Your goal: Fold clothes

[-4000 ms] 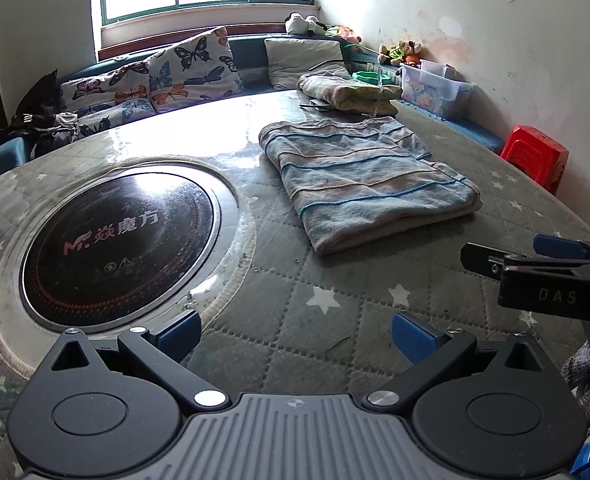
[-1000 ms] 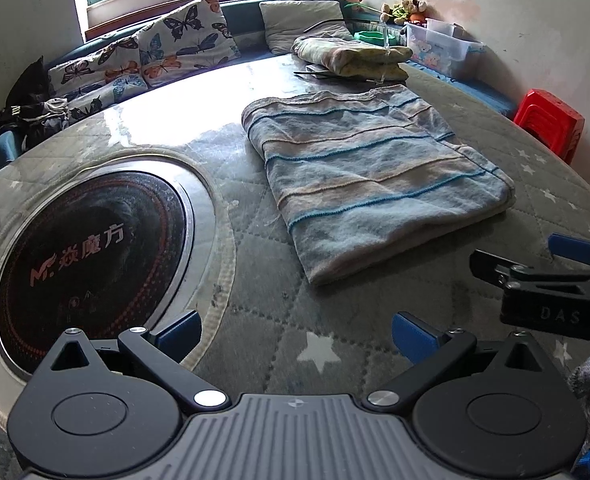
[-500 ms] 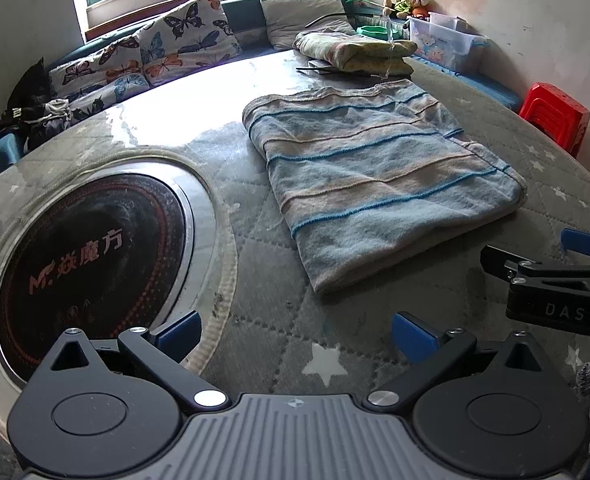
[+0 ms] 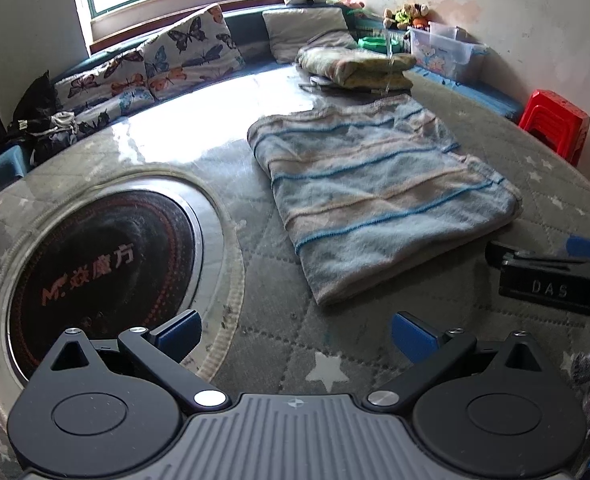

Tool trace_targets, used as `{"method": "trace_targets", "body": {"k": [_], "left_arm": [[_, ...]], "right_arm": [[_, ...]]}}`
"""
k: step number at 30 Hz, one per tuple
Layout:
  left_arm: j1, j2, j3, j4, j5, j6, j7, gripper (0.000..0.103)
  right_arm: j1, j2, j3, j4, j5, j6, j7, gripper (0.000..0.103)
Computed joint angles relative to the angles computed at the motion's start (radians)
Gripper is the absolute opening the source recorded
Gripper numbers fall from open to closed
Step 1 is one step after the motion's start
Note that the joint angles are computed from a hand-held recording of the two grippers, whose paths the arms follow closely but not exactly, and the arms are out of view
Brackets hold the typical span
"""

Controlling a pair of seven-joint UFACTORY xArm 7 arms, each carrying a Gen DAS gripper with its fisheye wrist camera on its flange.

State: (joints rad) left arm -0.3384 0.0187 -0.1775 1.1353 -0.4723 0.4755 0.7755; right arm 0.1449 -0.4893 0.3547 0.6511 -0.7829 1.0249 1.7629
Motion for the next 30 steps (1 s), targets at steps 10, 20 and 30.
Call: {"method": "trace_targets", "body": {"k": [10,20,30], "left_arm": [[-0.013,-0.046,0.013,-0.018,-0.081,-0.003,0.074,0.103],[-0.003,0.059,-0.005,0.07,0.014,-0.07,-0.037,0.103],[0.015,0.147,-0.029,0.107,0.147,-0.079,-0.135,0.103]], "right_arm": [[0.0,-0.047,0.017,-0.002,-0.029,-0.019,-0.002,0.103],[-0.074,-0.03,-0.021,0.031,-0.109,-0.099,-0.128,0.103],[-0.109,-0.038,-0.08,-0.046,-0.072,-0.162,-0.141,0.103]]}}
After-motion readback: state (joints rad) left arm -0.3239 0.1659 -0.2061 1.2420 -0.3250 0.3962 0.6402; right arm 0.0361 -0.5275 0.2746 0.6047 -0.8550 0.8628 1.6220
